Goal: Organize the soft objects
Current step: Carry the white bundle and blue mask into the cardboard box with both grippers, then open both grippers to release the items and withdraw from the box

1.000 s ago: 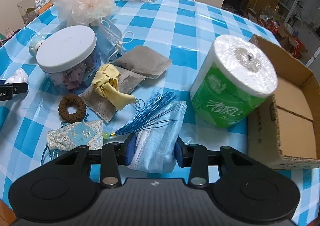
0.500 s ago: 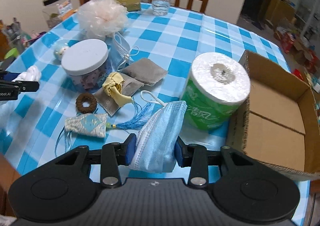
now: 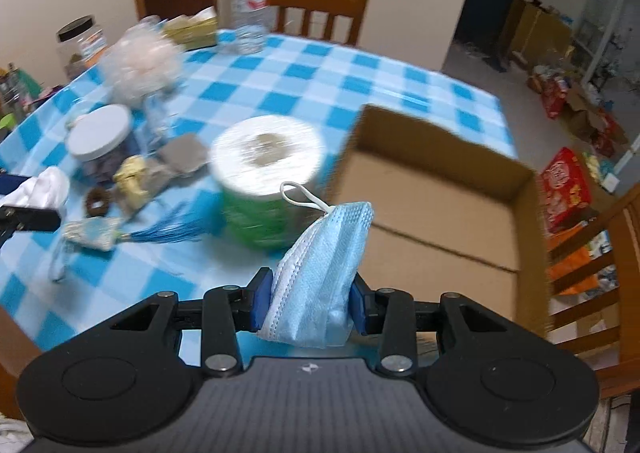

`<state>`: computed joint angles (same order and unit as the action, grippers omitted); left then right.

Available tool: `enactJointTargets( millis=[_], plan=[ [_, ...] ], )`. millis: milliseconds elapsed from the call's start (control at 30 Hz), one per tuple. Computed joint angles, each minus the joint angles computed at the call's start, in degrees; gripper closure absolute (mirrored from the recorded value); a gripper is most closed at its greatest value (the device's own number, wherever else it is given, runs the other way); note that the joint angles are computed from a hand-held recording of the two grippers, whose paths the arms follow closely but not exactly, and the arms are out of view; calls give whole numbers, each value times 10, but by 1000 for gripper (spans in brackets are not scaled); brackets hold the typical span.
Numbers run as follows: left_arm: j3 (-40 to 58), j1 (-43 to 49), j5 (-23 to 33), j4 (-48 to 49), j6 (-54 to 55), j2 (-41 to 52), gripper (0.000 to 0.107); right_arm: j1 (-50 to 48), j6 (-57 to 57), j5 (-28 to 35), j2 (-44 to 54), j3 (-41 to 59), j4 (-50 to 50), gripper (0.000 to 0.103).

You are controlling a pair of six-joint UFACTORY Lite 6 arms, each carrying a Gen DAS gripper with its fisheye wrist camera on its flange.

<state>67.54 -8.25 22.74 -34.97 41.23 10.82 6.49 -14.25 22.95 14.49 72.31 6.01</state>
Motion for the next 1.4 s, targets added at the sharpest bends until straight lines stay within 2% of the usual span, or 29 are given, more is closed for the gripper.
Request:
enactJointTargets(
  millis=[200, 233, 267, 333, 367, 533, 700, 767, 800, 867, 967, 1033, 1167, 1333, 1400],
  plan=[
    [85, -89, -23, 64, -96, 61, 60, -79, -144, -10, 49, 56, 91, 56],
    [97, -99, -25, 73, -107, 69, 60, -88, -166, -9, 61, 69, 107, 46],
    [112, -111, -26, 88, -126, 78, 60, -95, -189, -11, 69, 77, 128, 29],
    [146, -132, -29, 109, -152, 102, 60, -116, -281, -24, 76, 76, 216, 8],
    [171, -143, -27, 129, -175, 120, 60, -126, -321, -21, 78, 77, 256, 4],
    [293, -179, -12, 169, -220, 212, 59, -156, -403, -9, 69, 54, 336, 0],
    [472, -211, 32, 195, -247, 339, 59, -182, -438, -28, 33, -4, 361, 0],
    [544, -221, 51, 205, -258, 388, 56, -194, -451, -30, 21, -20, 374, 0],
    [580, -227, 53, 214, -268, 414, 51, -200, -455, -33, 15, -27, 377, 0],
    [633, -236, 56, 243, -299, 452, 12, -208, -447, -46, 8, -39, 366, 0],
    [604, -248, 7, 277, -323, 444, 8, -218, -449, -55, 1, -53, 367, 0],
    [627, -253, 22, 299, -340, 459, 8, -228, -455, -48, -4, -59, 372, 0],
    [574, -253, 8, 293, -338, 429, 8, -233, -466, -46, -8, -69, 382, 0],
    [454, -253, -36, 332, -388, 354, 7, -227, -457, -43, -17, -78, 382, 0],
    [405, -253, -54, 381, -439, 323, 7, -220, -451, -45, -25, -85, 379, 0]
  ],
)
